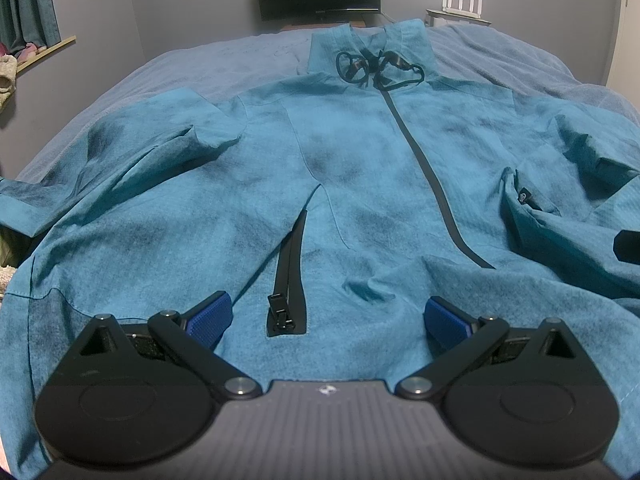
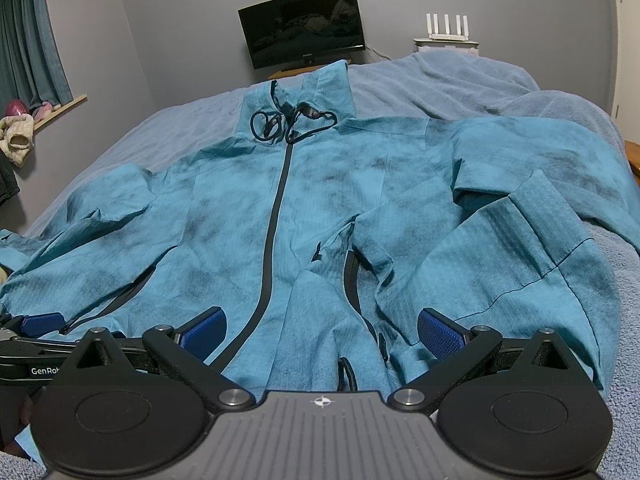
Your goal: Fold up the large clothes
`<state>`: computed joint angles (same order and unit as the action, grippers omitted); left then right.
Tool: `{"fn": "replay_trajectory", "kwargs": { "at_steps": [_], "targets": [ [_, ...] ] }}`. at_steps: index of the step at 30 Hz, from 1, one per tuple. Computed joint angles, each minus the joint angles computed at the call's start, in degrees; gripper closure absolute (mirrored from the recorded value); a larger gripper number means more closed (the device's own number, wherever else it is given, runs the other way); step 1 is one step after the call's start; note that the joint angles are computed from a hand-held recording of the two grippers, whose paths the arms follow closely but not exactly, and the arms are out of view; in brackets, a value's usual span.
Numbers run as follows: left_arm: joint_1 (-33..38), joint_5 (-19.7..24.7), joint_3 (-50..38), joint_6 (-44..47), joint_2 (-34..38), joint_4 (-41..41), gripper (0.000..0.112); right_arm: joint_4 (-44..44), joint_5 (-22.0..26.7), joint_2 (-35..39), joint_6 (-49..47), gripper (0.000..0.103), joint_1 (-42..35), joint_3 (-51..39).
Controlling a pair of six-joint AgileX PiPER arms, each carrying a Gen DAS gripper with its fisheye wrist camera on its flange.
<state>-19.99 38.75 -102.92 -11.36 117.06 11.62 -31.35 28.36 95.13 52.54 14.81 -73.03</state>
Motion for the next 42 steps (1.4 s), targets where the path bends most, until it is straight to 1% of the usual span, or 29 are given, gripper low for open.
{"fn": "replay_trajectory", "kwargs": {
  "at_steps": [33, 35, 37, 38, 40, 42],
  "targets": [
    [0.0, 0.2, -0.2, 0.1, 0.0, -0.2, 0.009, -0.7, 0.1, 0.5, 1.0, 0.0, 0.5, -0.1],
    [0.0, 1.1, -1.0, 0.2, 0.3, -0.5, 0.009, -1.6, 0.2, 0.3, 1.8, 0.0, 0.6, 0.0],
    [0.3, 3.5, -3.7, 2.3, 1.0, -2.7, 0.009, -4.2, -0.6, -0.6, 4.6, 0.0, 1.0, 1.0],
    [1.7, 4.4, -7.4, 5.6, 2.8, -5.7, 0.009, -5.2, -1.4, -1.3, 5.6, 0.0, 0.9, 1.8],
    [2.4, 7.1, -11.4, 8.3, 3.2, -8.5, 0.009, -6.2, -2.7, -2.7, 6.3, 0.0, 0.4, 2.7],
    [3.0, 11.8, -18.9, 10.0, 5.1, -10.9, 0.009, -8.9, -2.8, -3.7, 7.6, 0.0, 0.3, 3.0]
  ]
}}
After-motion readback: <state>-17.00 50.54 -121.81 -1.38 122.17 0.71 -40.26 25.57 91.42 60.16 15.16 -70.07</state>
